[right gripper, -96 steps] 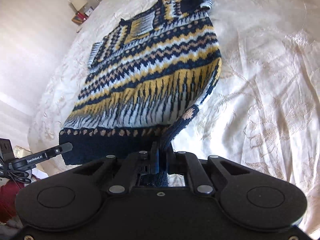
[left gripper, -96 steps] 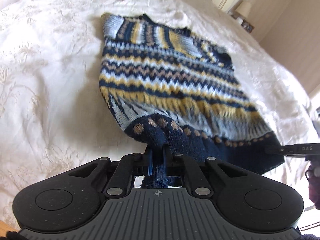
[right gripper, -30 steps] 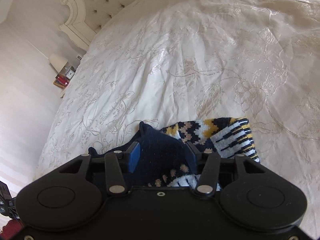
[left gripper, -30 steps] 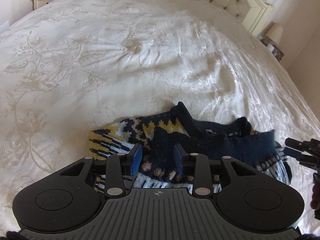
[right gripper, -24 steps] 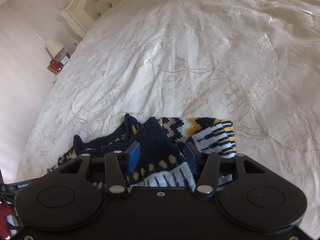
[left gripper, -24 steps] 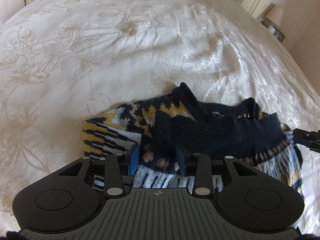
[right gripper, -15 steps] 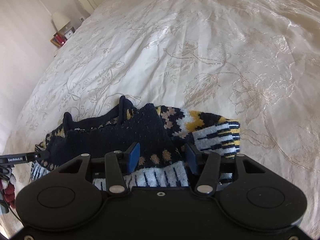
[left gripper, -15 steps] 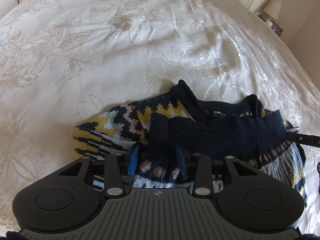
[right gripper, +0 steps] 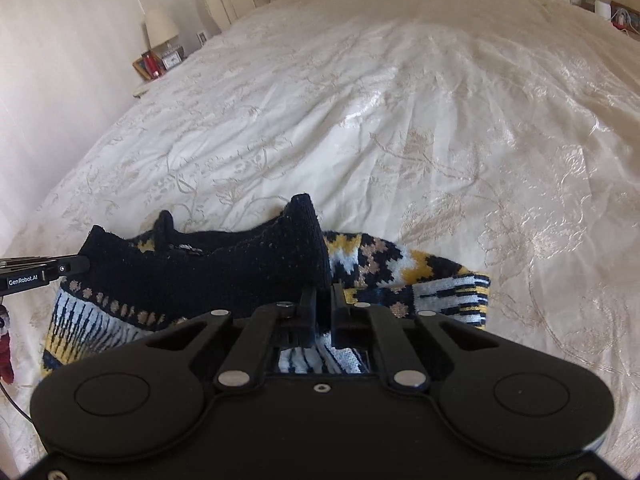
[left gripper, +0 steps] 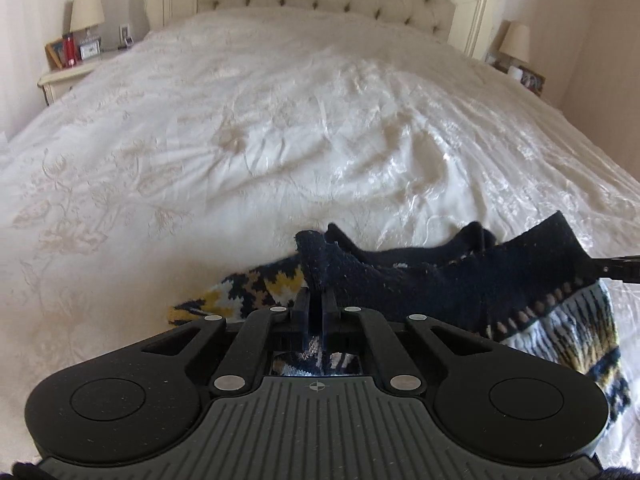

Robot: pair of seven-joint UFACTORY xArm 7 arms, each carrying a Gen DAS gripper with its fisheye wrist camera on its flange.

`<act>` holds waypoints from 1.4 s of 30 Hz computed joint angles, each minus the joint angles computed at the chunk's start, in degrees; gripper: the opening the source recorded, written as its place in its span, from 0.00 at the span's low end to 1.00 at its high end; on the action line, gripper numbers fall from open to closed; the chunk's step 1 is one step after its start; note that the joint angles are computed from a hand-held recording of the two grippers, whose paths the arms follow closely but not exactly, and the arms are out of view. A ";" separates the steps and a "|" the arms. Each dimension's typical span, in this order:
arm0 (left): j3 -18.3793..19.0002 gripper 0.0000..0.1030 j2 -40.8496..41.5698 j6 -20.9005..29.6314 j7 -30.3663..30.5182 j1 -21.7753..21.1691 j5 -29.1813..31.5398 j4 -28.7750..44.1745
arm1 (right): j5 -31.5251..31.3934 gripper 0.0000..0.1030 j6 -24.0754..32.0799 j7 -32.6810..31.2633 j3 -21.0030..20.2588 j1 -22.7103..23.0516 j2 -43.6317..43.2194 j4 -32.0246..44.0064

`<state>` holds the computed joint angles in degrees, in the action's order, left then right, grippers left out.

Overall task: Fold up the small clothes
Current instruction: 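Lift the hem and fold it over onto the collar with both tools, then lay the hem down at the collar and open both tools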

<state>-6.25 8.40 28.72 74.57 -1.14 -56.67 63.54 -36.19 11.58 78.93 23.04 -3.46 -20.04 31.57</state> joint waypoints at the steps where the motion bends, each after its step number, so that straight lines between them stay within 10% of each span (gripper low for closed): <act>1: -0.24 0.05 -0.46 -0.13 1.78 0.16 -1.12 0.11 | -0.46 0.11 0.37 0.46 0.36 -0.34 -0.94 0.03; 14: 1.45 0.09 14.15 -7.25 -18.01 -5.30 28.05 9.54 | 2.93 0.12 7.15 -8.23 -9.46 5.45 16.37 9.82; 17: -0.05 0.15 14.56 -5.48 -20.18 -2.81 29.45 10.44 | 2.90 0.14 8.86 -8.66 -11.39 7.68 16.43 10.16; 25: -2.36 0.47 10.64 3.10 -28.03 2.67 28.67 10.85 | -1.08 0.77 9.19 -2.08 -12.94 9.42 10.39 6.89; 30: -1.59 0.68 3.08 4.28 -27.48 2.39 25.99 3.46 | -0.98 0.85 12.65 1.50 -9.66 9.97 6.41 5.95; 42: 1.30 0.68 -3.66 5.73 -26.14 -3.04 27.03 -7.01 | -2.18 0.90 16.49 -1.12 -6.70 19.08 15.45 15.56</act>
<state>-4.95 4.75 34.45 48.43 -4.18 -29.64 56.52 -38.38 28.08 77.81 16.34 15.62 -4.58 47.13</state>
